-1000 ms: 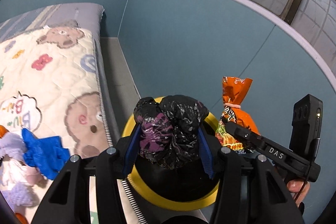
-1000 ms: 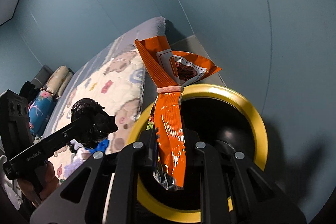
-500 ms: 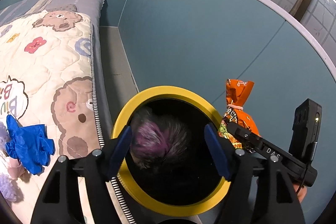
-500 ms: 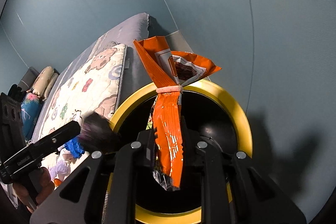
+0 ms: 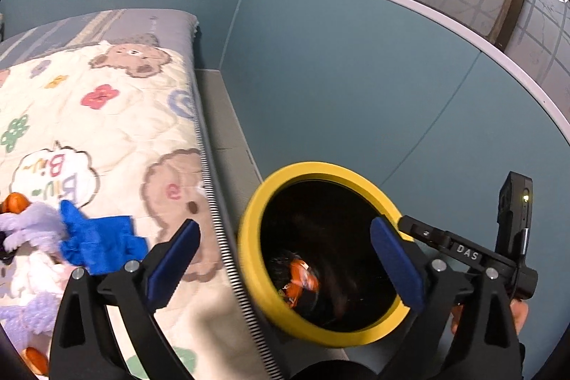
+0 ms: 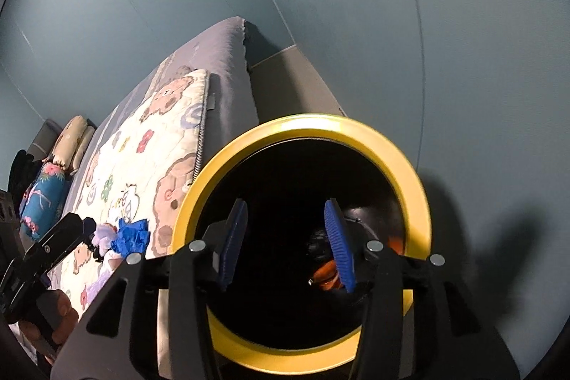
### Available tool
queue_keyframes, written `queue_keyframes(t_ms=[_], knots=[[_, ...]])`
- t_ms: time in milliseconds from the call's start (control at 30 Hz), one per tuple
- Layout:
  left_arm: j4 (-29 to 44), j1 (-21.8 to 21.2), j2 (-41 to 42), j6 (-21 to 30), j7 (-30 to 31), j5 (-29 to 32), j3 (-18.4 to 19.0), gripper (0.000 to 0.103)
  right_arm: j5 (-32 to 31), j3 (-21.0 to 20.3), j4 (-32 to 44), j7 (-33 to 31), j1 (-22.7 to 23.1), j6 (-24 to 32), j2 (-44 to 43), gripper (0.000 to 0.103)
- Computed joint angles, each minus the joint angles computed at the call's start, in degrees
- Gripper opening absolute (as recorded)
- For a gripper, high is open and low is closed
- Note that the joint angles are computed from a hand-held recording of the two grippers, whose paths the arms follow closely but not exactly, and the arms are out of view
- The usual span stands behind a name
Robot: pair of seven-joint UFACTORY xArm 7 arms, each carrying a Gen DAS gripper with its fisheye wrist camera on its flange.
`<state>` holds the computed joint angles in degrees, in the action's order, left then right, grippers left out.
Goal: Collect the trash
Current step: 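Move both tools back over the bed toward the remaining trash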
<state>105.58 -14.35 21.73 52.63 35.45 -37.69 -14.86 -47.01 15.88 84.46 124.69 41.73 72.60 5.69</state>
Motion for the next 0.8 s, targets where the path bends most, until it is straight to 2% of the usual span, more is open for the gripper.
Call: queue_keyframes(t_ms=[233, 400, 600, 800], knots=[[-2.0, 2.6, -1.5, -2.1, 1.8, -0.5, 1.3, 0.095, -1.5, -0.4, 6.3, -3.9, 2.2, 1.1, 3.6, 0.046], [-3.1, 4.6, -2.7, -3.7, 3.0, -0.8, 2.4, 0.095, -2.5, -2.4, 13.3, -7.8, 4.8, 1.5, 8.2, 0.05], [-0.7, 7.2, -1.7, -4.8, 2.9, 0.7, 3.9, 0.095, -2.3, -6.1, 25.5, -15.4, 8.4, 1.7, 16.0, 0.054], [5.6, 9.6, 2.5, -5.2, -0.5, 5.2, 5.5, 0.095, 0.0, -10.1, 41.5, -24.5, 11.1, 1.7, 26.4, 0.056]])
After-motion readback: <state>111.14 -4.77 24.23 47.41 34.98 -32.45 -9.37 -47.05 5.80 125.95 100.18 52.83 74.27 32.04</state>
